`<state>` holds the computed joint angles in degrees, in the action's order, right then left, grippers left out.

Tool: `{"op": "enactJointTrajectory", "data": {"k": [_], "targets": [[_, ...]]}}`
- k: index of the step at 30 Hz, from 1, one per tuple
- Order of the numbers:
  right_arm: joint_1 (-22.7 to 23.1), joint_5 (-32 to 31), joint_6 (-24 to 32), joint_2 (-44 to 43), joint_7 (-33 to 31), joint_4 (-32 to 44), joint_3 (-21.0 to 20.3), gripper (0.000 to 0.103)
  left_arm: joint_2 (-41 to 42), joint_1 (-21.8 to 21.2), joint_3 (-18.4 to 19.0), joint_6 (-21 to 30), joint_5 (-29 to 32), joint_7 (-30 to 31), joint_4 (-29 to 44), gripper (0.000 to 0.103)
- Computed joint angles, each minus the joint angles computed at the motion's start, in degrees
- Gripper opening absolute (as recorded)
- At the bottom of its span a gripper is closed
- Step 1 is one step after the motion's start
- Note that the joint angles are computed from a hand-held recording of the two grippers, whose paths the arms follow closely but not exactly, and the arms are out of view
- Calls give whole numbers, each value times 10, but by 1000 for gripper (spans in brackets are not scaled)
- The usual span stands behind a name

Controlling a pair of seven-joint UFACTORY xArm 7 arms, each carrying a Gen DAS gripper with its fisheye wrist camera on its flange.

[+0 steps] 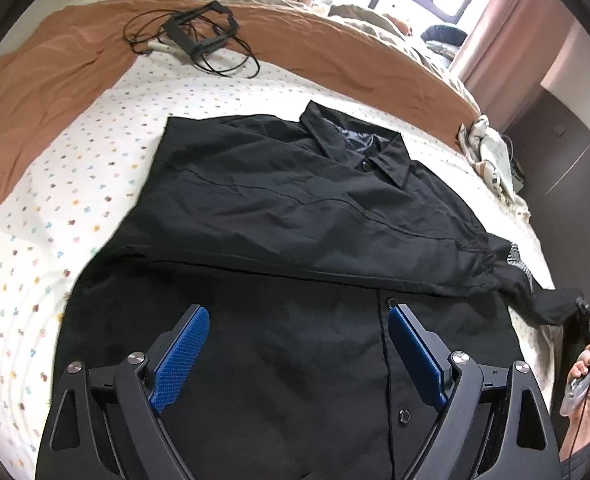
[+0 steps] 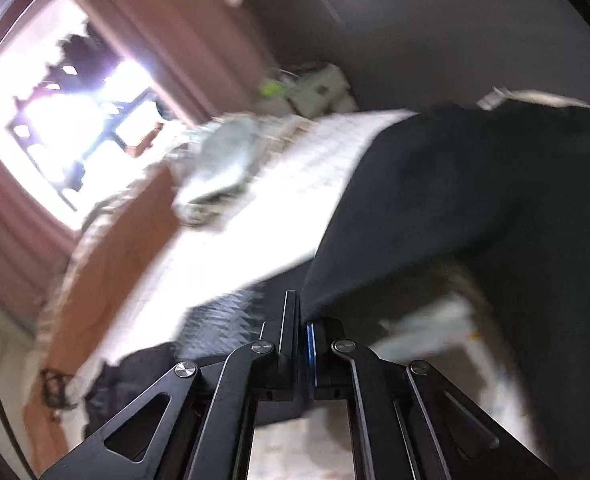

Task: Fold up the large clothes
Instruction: 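Fold the printed sleeve across the shirt body with the right gripper, release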

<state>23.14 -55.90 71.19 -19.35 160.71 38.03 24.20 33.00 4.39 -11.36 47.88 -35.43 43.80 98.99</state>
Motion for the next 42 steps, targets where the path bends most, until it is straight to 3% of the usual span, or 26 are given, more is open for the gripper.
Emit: {"op": "enactJointTrajectory", "data": {"k": [8, 17, 25, 31, 36, 40, 42], "targets": [[22, -143, 48, 84, -32, 139, 17, 5, -7, 26, 8, 21, -8, 7, 24, 91], [84, -276, 58, 196, -28, 275, -23, 5, -6, 52, 17, 43, -13, 15, 51, 91], [129, -350, -18, 286, -22, 373, -85, 5, 4, 67, 23, 55, -6, 13, 77, 91], [154, -368, -94, 366, -65, 471, -131, 5, 18, 73, 25, 57, 2, 8, 91, 91], [158, -343, -175, 443, -110, 552, -164, 5, 31, 71, 28, 54, 19, 0, 100, 91], [136, -287, -271, 508, -143, 605, -179, 5, 43, 67, 29, 48, 33, -14, 107, 91], [106, -210, -326, 546, -215, 638, -166, 6, 48, 63, 29, 47, 40, -26, 111, 91]]}}
